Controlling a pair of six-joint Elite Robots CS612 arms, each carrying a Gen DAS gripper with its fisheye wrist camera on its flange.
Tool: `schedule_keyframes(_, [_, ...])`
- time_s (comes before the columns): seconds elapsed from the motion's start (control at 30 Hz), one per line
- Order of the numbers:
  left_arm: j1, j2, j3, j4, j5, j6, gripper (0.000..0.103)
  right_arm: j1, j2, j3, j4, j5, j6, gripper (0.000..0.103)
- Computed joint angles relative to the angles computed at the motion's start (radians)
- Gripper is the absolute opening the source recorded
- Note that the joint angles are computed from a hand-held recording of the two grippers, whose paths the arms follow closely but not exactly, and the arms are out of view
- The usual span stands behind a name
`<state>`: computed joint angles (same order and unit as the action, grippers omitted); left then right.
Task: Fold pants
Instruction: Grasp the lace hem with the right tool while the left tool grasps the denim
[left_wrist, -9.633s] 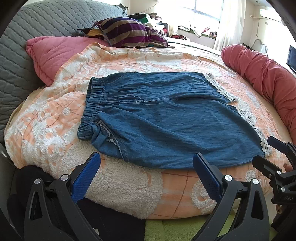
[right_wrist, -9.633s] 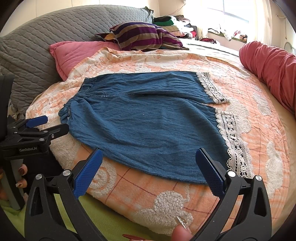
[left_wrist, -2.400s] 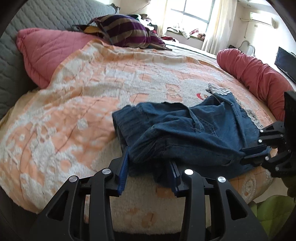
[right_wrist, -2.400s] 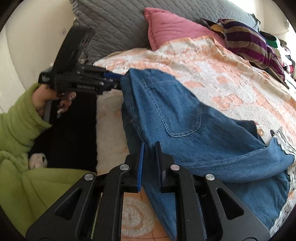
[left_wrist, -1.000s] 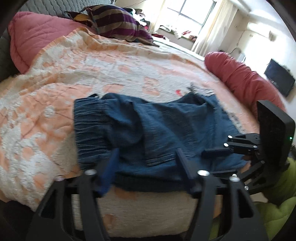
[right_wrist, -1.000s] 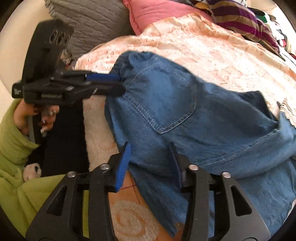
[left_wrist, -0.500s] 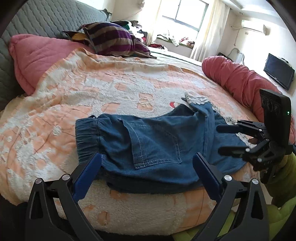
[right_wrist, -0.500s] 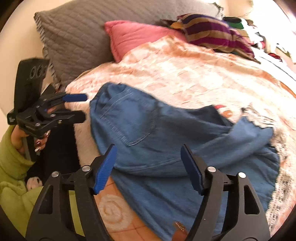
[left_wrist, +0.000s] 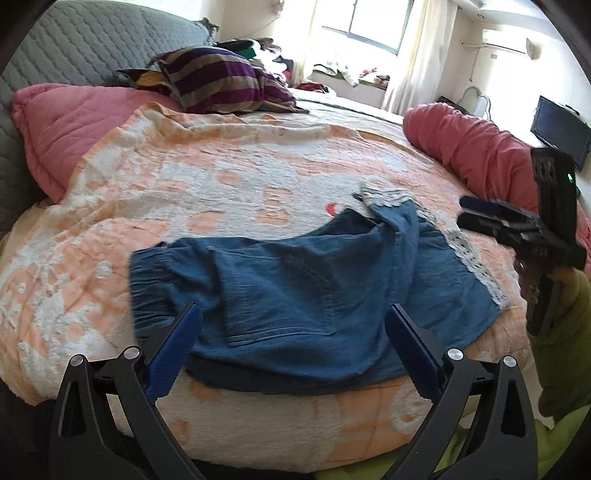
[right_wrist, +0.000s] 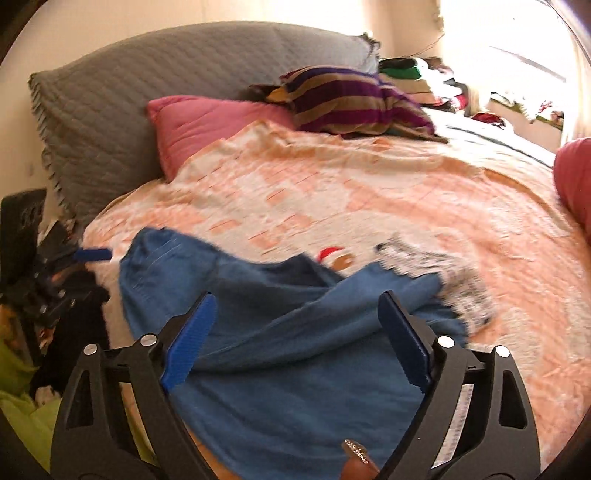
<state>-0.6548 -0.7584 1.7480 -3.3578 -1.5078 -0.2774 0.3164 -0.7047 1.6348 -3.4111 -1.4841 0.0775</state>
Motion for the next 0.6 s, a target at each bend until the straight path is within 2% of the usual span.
schedule_keyframes(0.23, [-0.029,0.014,-0.049,0.076,0.030,0.042,0.098,-0.019,0.003,-0.031,0.042,-0.050,0.003,0.086])
schedule_keyframes(0.43, [-0.051,0.042,-0.118,0.165,0.017,0.088,0.098,-0.038,0.034,-0.129,0.201,-0.028,0.003,0.088])
schedule_keyframes(0.6, [-0.058,0.077,-0.184,0.234,-0.021,0.110,0.098,-0.035,0.085,-0.244,0.352,-0.059,-0.021,0.088])
